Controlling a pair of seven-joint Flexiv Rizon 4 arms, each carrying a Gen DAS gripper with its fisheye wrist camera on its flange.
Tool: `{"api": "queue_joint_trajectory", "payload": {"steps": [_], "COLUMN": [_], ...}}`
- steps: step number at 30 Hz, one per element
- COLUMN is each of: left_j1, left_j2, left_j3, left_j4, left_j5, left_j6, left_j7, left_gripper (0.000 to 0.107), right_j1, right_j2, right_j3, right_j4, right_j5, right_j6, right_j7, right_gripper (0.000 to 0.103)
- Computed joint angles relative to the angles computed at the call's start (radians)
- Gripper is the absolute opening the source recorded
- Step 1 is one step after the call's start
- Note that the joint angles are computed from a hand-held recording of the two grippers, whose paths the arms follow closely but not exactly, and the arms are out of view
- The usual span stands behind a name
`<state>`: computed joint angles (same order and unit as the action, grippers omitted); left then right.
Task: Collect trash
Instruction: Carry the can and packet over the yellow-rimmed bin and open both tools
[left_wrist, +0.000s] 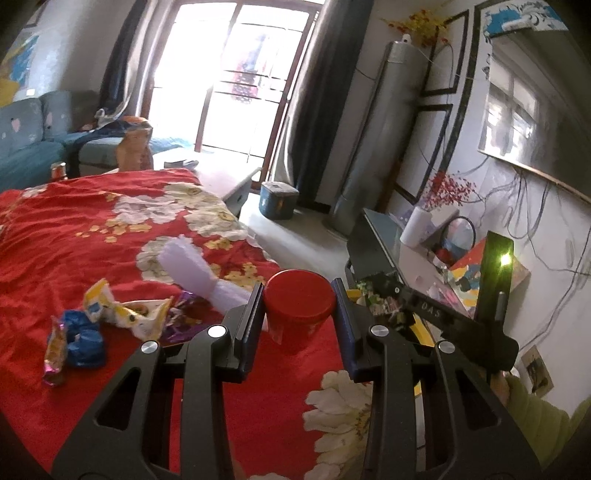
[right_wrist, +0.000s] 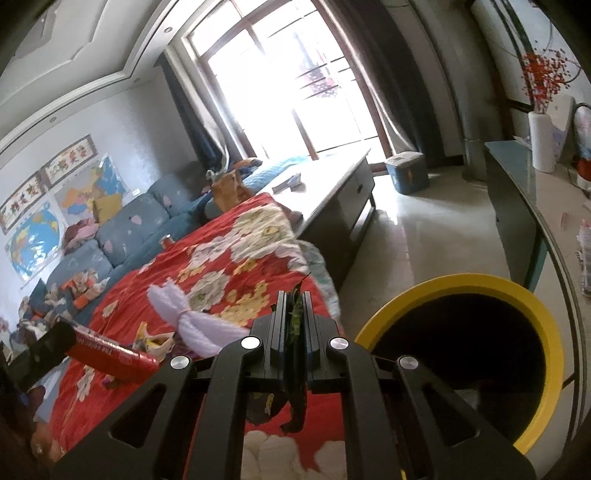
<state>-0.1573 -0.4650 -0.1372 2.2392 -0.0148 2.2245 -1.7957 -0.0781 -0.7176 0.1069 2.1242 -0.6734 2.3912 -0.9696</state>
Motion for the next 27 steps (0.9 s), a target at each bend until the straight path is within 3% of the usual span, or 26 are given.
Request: {"api": "queue_joint_trajectory", "payload": {"steps": [21,27], "left_j1": [-0.028,0.007], "left_j2": [-0.105,-0.155], "left_j3": [-0.064,-0.129], "left_j4": [-0.170,-0.221], "left_j5": [0.021,0.080], "left_j6": [-0.139,-0.145], "left_j7": [0.103,0.116], "left_gripper": [0.029,0.029], "right_j1": [-0.052,-0.061], "right_j2": [-0.044,-0.053], "right_j3": [-0.033,-0.040], "right_j4": [-0.058,-0.075], "right_j5": [0.087,0.125], "right_j6": [-0.025,-0.058], "right_j7": [0.054,0.054], "right_gripper": [0.007,0.007]}}
